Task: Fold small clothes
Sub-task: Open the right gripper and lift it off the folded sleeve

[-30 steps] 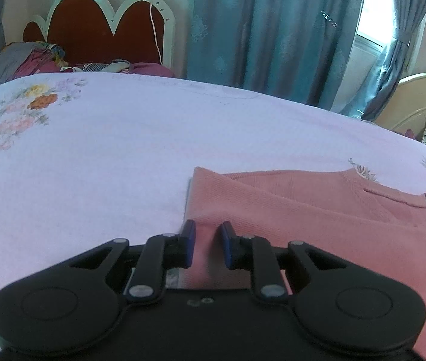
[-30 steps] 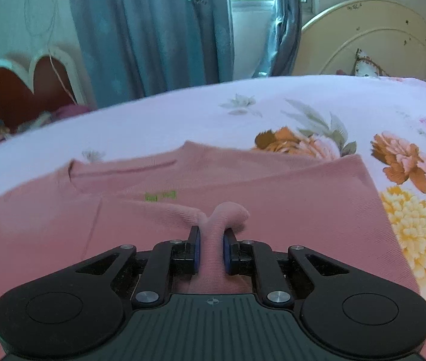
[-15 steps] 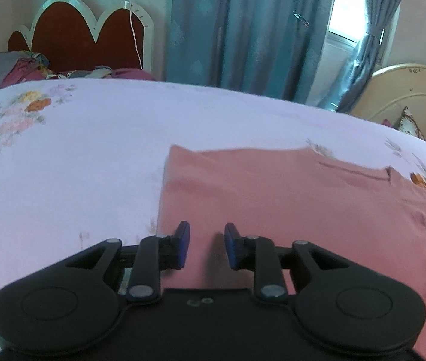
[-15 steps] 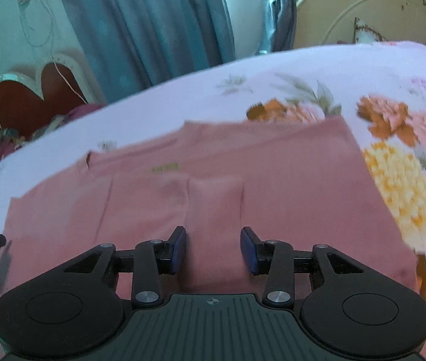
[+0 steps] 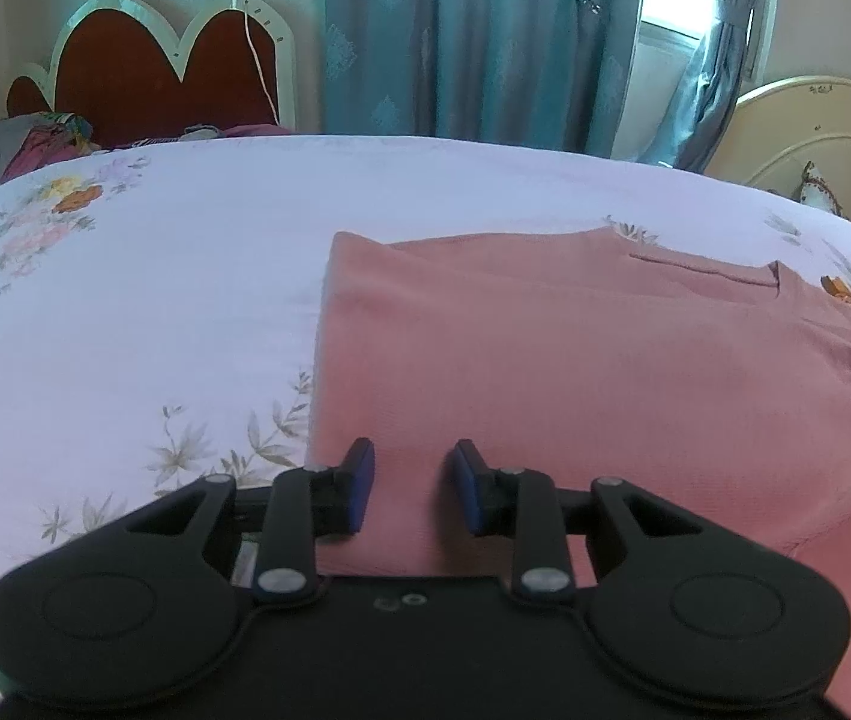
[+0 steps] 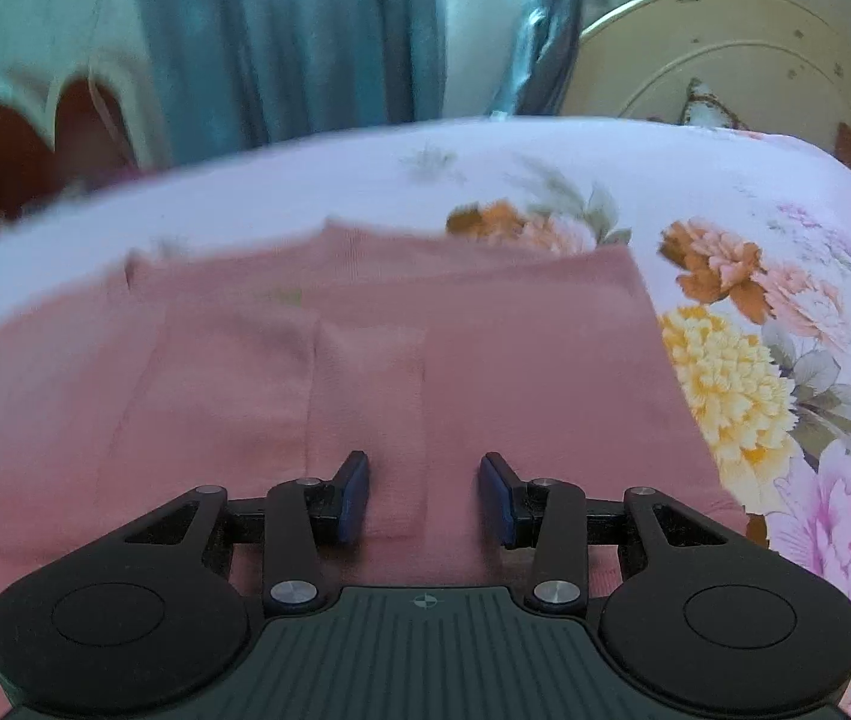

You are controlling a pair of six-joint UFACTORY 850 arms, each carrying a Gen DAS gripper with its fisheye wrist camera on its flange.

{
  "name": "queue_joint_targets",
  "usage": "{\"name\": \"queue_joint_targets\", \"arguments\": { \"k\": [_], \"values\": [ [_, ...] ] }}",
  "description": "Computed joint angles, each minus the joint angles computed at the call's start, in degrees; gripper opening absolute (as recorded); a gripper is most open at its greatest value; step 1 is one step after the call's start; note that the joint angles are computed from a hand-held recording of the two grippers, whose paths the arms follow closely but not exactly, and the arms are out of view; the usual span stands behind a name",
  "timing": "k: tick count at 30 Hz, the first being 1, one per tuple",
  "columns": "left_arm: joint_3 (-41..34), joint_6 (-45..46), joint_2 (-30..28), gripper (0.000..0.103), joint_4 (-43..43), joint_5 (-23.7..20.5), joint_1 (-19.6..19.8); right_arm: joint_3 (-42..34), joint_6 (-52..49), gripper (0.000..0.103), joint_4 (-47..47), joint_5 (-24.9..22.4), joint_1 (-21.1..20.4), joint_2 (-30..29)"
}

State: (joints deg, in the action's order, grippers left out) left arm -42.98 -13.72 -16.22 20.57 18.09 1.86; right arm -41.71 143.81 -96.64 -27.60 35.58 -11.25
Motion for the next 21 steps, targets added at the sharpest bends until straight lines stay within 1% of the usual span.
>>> {"name": "queue_joint_targets", "arguments": {
  "k": [1, 2, 3, 5, 6, 7, 9, 11, 12, 14, 15, 16, 17, 19, 20, 21],
  "values": [
    [0.06, 0.78, 0.09, 0.029, -0.96, -0.21, -0.19, 0.23, 1.86, 0.041, -1.97, -0.57, 0.40, 0.27],
    [0.04, 1.44, 0.08, 0.029, -1.74, -0.37, -0.33, 0.22, 3.21, 0.041, -4.07, 0.05, 0.43, 0.24],
    [-0.09, 1.92, 0.00, 0.029, -2.46, -0.58, -0.47, -0.32, 2.31, 0.041, -4.12, 1.17, 0.28, -0.24],
    [-0.21, 3.54, -0.06, 0.029, -4.55, -0.94, -0.83, -1.93, -4.61, 0.041, 0.93, 3.23, -0.06, -2.30],
    [-0.14, 4.78, 0.02, 0.029, -5.99, -1.08, -1.09, -2.35, -6.43, 0.041, 2.56, 3.95, -0.45, -3.28],
    [-0.15, 6.42, 0.03, 0.029, -7.77, -1.26, -1.37, -2.15, -5.85, 0.041, 2.44, 4.99, -1.06, -3.21],
    [-0.18, 9.71, 0.12, 0.029, -11.53, -1.79, -1.95, -1.13, -1.22, 0.041, -1.25, 6.59, -2.03, -2.07],
    [-0.16, 11.73, 0.49, 0.031, -14.53, -2.62, -2.37, 0.68, 4.17, 0.041, -6.84, 6.83, -2.29, -0.01],
    [-0.18, 12.69, 0.76, 0.032, -16.16, -3.23, -2.61, 1.45, 6.11, 0.041, -9.20, 6.93, -2.31, 1.01],
    [0.43, 13.02, 1.83, 0.040, -18.02, -3.71, -3.09, 3.39, 9.50, 0.041, -13.86, 7.48, -2.61, 3.29],
    [1.11, 13.23, 2.58, 0.052, -18.95, -3.43, -3.33, 3.99, 11.49, 0.041, -16.06, 7.59, -2.67, 3.99],
    [1.88, 14.81, 3.42, 0.060, -21.22, -3.01, -3.77, 5.00, 13.88, 0.041, -18.75, 8.03, -2.98, 5.07],
    [2.74, 16.54, 4.37, 0.063, -23.26, -2.50, -4.26, 5.41, 14.41, 0.041, -19.33, 8.56, -2.97, 5.79],
    [4.36, 19.80, 6.25, 0.063, -26.08, -1.76, -5.31, 6.58, 17.66, 0.042, -23.02, 9.43, -3.20, 7.14],
    [5.09, 21.73, 7.24, 0.064, -27.78, -1.87, -5.88, 7.24, 18.85, 0.045, -24.56, 9.60, -3.27, 7.80],
    [5.58, 22.90, 8.02, 0.064, -29.04, -2.11, -6.33, 7.71, 19.39, 0.062, -25.41, 9.75, -3.27, 8.29]
  ]
}}
